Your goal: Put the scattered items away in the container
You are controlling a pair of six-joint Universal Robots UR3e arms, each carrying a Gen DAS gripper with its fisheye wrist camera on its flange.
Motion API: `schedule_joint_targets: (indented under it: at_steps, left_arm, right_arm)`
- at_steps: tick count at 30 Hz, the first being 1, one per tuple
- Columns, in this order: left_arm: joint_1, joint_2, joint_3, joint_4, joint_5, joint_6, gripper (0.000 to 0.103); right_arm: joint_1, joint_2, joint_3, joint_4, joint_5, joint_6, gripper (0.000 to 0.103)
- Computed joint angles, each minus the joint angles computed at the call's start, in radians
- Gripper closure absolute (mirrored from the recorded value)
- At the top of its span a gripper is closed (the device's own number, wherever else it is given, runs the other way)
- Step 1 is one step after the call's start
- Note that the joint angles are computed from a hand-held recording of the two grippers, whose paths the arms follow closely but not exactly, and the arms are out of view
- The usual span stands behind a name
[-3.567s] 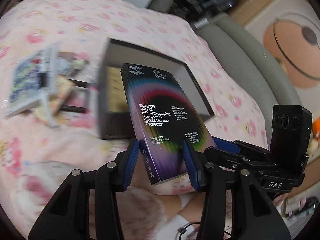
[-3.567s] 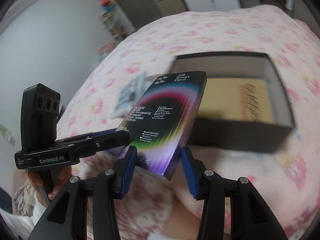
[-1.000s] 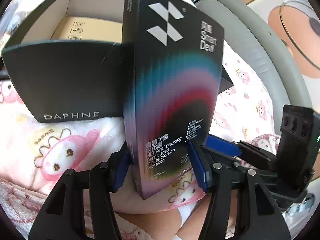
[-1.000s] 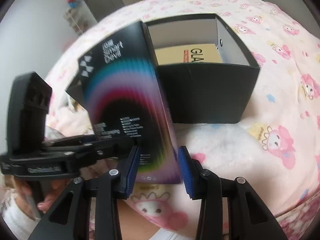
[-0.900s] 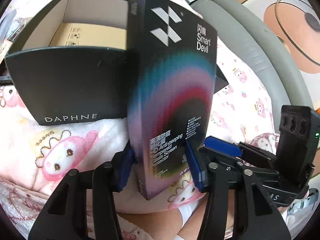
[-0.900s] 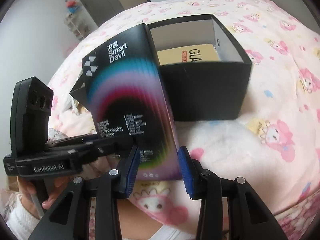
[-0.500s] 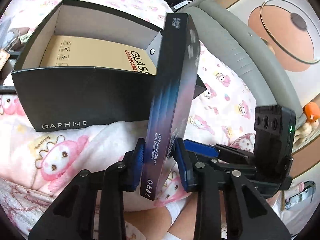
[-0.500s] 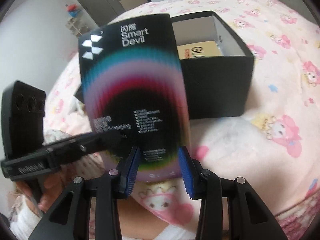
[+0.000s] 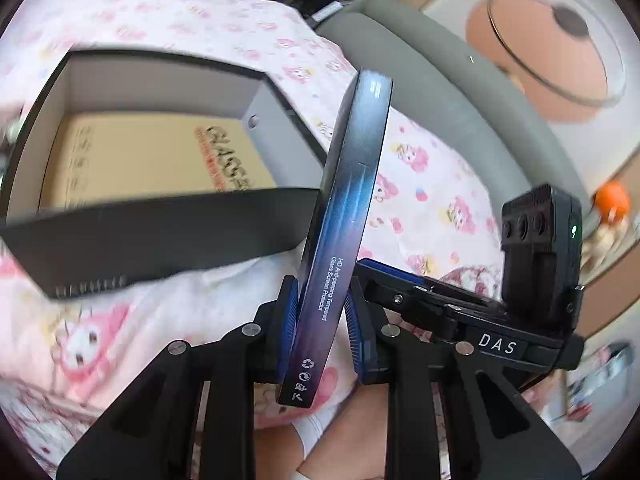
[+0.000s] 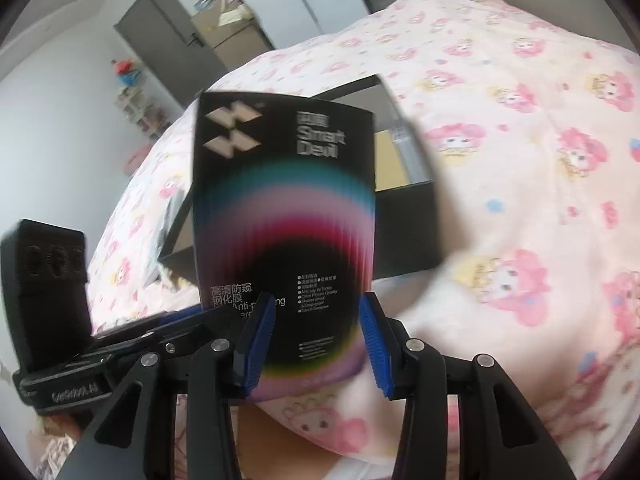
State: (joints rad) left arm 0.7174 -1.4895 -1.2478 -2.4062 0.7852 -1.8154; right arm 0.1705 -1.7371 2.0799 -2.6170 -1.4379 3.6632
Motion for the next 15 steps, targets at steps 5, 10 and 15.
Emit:
schedule_joint_targets:
  at_steps: [5, 10, 15]
  left_arm:
    - [-0.112, 0.064, -0.063, 0.063, -0.027, -0.050, 0.077]
    - [-0.116, 0.012, -0.007, -0.034, -0.021, 0.028, 0.076]
    - [-0.087, -0.115, 0.092, -0.244, -0.001, 0.136, 0.077]
  right_arm:
    - [-0.074, -0.082, 0.008, 0.102, 0.042, 0.027, 0.063]
    - [-0.113, -0.166, -0.018, 0.214, 0.017, 0.042, 0.063]
    - [-0.187, -0.248, 0.033, 0.184, 0.076, 0.102, 0.057]
